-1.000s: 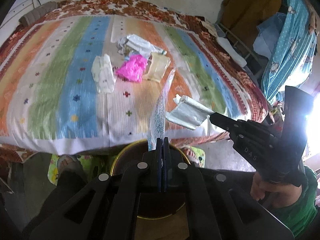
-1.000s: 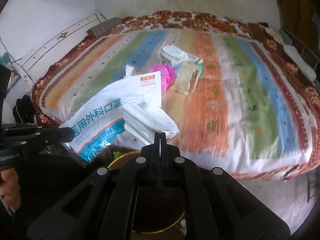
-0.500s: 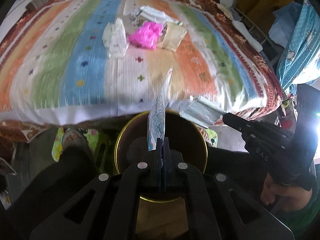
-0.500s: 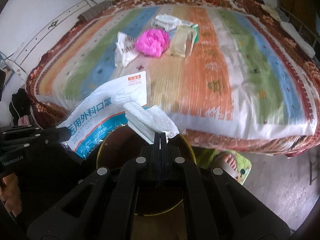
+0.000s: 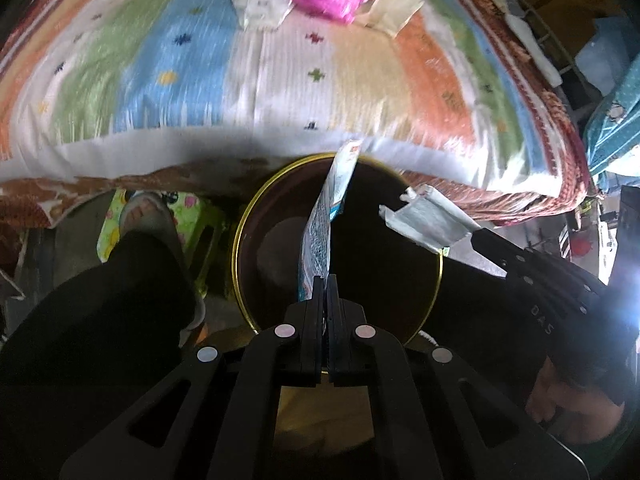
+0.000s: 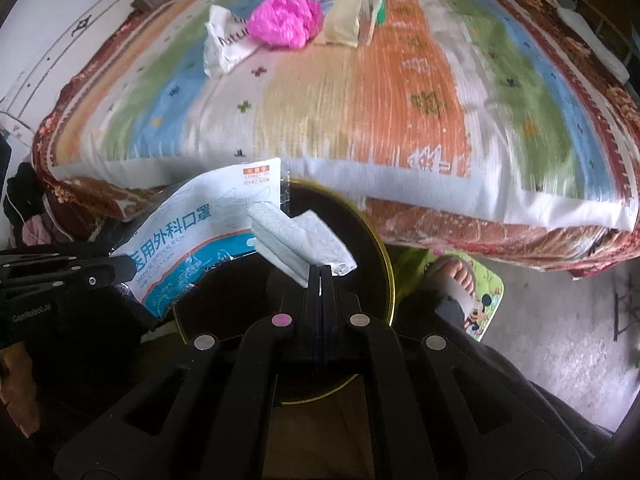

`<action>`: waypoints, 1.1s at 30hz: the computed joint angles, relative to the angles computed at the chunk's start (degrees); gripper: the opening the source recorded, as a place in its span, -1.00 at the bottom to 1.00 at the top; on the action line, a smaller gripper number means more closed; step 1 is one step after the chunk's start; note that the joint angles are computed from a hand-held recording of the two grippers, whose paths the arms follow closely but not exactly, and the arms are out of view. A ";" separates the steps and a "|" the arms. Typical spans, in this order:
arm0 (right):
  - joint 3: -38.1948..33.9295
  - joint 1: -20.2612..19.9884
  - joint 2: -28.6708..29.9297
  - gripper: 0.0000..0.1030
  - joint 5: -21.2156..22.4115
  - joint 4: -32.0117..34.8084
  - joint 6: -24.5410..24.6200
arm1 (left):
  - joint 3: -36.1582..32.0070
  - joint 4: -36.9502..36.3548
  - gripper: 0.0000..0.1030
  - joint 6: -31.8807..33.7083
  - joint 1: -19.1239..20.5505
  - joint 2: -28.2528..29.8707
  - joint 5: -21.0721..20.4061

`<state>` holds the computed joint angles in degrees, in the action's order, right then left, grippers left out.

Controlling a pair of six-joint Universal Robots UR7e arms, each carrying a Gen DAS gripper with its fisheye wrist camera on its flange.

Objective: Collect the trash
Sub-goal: 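Open both grippers to drop the package and tissue into the bin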

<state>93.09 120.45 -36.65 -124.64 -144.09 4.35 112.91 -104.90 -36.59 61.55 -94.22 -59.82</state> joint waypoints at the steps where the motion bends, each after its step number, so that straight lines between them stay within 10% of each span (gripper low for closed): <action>1: -0.26 -0.28 0.03 -0.99 0.79 1.36 0.86 | -0.14 0.30 -0.99 -0.13 0.33 0.19 -0.57; 5: -1.01 -0.69 0.43 -0.95 0.69 3.93 3.01 | -0.71 1.54 -0.93 -1.15 0.97 1.21 -0.54; 8: -1.24 -0.93 0.51 -0.65 1.88 4.49 3.34 | -0.82 0.91 -0.40 -1.94 1.07 1.20 0.13; 33: -5.88 -0.03 1.69 -0.05 4.52 -0.86 -2.36 | -3.24 -8.02 0.48 1.01 -1.89 0.57 15.12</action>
